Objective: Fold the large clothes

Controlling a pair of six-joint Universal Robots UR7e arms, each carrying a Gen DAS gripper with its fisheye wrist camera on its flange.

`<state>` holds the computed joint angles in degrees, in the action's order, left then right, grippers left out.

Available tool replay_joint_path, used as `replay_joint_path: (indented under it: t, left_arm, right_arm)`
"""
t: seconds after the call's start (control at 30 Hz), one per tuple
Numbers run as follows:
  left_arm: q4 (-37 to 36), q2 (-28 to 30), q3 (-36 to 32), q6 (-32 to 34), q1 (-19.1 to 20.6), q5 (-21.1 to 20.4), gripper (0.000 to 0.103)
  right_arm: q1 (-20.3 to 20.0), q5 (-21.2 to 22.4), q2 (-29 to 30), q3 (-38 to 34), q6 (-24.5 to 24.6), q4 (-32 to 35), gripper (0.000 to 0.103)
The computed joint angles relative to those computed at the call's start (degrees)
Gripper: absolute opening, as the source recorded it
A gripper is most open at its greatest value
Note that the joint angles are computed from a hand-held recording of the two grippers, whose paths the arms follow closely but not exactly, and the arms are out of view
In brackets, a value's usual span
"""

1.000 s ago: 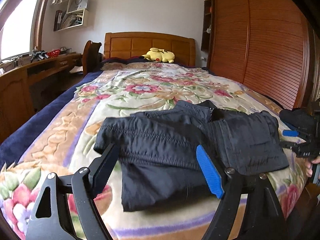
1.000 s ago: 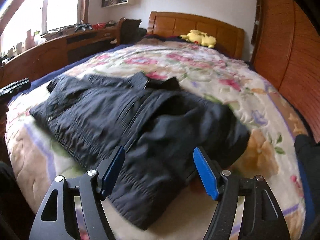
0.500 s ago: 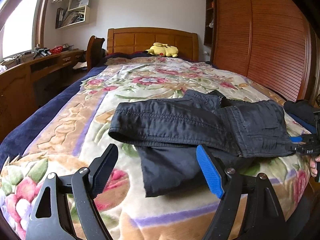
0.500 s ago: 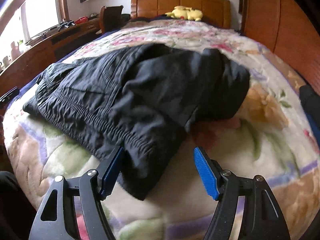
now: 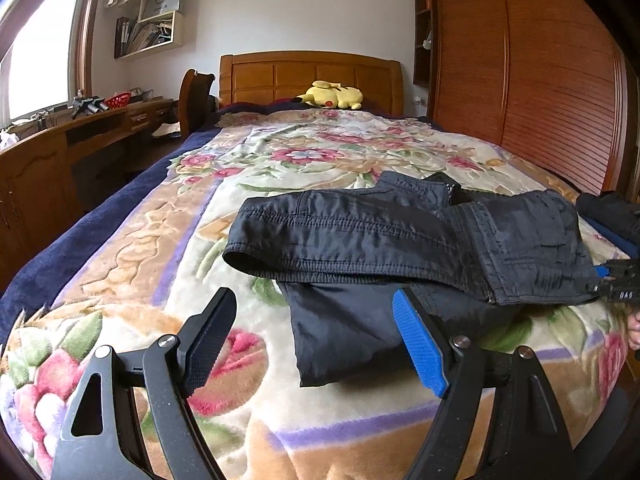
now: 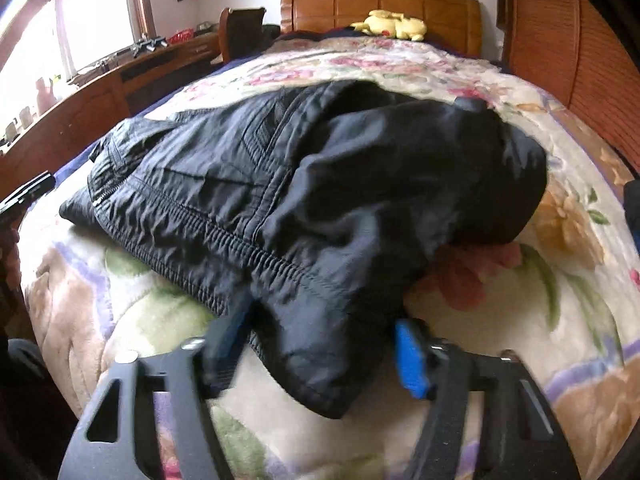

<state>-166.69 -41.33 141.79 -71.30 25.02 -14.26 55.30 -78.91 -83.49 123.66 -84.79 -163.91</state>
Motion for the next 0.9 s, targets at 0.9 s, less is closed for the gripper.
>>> replay_joint_path:
  t: [0.9]
  left_arm:
    - [-34.07,8.73,-6.61,30.81,4.69,-1.41,0.081]
  right_arm:
    - [18.09,-3.79,15.85,-17.25,14.00,-13.57,0.006]
